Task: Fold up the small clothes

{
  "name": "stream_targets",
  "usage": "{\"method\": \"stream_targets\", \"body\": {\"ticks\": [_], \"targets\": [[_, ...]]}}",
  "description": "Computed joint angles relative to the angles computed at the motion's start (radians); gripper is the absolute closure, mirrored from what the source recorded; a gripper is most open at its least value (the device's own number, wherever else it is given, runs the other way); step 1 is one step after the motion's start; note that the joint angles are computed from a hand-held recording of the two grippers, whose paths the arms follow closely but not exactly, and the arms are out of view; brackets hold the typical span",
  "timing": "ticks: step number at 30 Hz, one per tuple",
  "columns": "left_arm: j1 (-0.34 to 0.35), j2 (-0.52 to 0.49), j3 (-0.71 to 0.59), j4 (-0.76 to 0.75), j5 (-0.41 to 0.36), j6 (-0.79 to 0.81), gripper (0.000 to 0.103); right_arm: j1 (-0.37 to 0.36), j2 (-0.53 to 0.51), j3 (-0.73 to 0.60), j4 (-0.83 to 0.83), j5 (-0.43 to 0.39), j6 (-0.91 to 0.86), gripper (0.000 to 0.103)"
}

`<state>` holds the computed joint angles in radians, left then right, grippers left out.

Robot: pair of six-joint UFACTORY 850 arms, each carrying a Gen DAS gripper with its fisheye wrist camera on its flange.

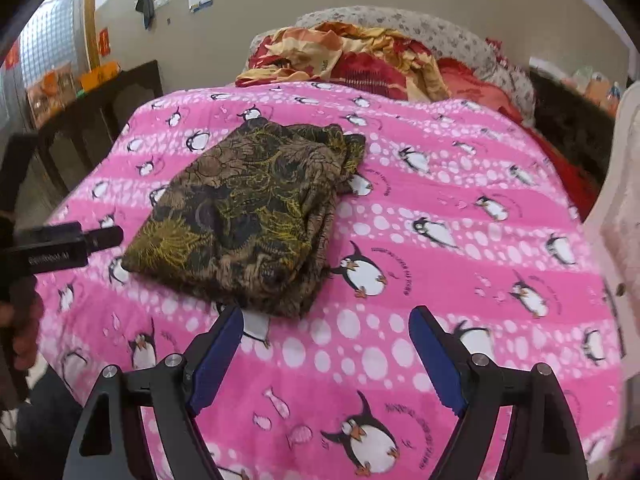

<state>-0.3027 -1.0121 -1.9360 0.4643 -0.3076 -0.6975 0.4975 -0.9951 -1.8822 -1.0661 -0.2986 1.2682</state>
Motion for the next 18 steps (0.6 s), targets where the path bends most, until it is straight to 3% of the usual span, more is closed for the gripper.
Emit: {"method": "stream_targets", "body": {"ticks": [4,10,12,15,16,18], "targets": [[-0.016,0.010,0.011,0.148,-0.029,-0.136,0.003,0.022,0.026,0.034,-0.152,-0.063,0.133,0.019],[-0.021,0.045,0.055,0.083,0.003,-0.097,0.003,0.045,0.082,0.123,-0.476,-0.120,0.483,0.012],[-0.023,0.055,0.064,0.050,0.010,-0.069,0.003,0.046,0.086,0.122,-0.454,-0.126,0.473,0.012],[-0.025,0.076,0.086,-0.003,0.027,-0.038,0.003,0.031,0.095,0.123,-0.359,-0.027,0.403,0.013],[-0.026,0.079,0.089,-0.008,0.024,-0.037,0.003,0.032,0.094,0.119,-0.321,-0.034,0.376,0.013],[-0.036,0.091,0.102,0.067,0.022,-0.105,0.003,0.034,0.096,0.116,-0.277,-0.036,0.339,0.012]]}}
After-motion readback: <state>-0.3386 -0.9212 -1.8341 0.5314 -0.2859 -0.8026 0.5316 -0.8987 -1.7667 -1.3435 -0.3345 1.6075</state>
